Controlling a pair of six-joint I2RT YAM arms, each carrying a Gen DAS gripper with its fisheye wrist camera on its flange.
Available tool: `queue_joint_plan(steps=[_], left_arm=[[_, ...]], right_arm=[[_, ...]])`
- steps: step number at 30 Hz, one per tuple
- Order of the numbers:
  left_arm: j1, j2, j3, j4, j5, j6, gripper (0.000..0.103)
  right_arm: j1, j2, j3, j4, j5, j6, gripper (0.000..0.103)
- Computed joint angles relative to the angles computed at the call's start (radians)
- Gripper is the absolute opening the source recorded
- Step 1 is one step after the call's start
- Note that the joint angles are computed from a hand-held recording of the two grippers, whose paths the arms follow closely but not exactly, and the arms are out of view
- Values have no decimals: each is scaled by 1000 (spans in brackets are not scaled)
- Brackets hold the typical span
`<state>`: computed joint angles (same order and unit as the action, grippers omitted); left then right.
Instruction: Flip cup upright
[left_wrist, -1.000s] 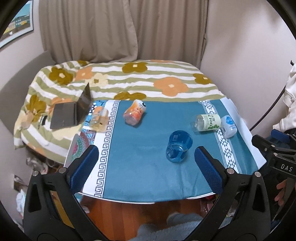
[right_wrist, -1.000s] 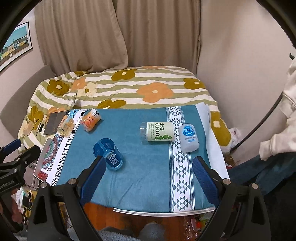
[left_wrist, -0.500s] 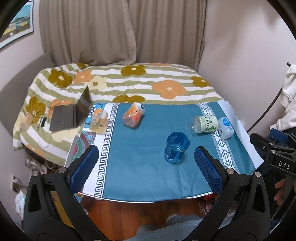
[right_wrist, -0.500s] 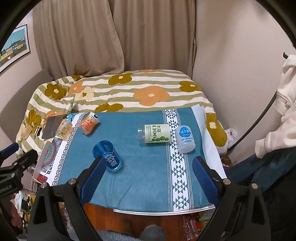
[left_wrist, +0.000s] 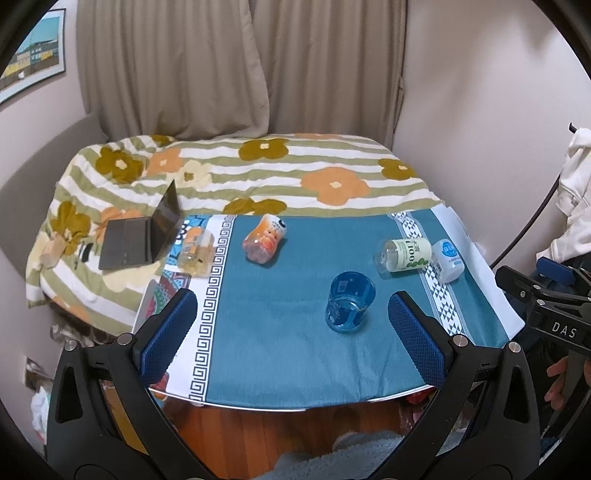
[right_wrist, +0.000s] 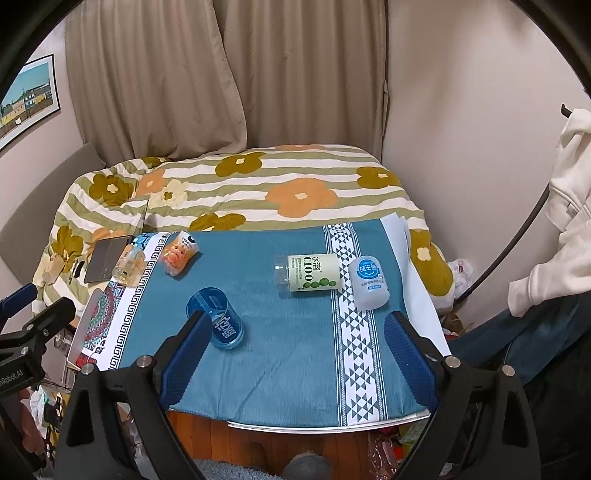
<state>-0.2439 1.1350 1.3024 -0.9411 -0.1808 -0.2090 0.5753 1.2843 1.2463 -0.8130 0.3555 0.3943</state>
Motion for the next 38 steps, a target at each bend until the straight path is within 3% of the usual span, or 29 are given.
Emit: queue_joint_plan(steps=[32,38], left_arm=[[38,28,4,29,17,16,103],[54,51,10,29,13,5,103]], right_arm=[[-2,12,6,3,-2,3,93],[-15,40,18,17,-44,-23,93]])
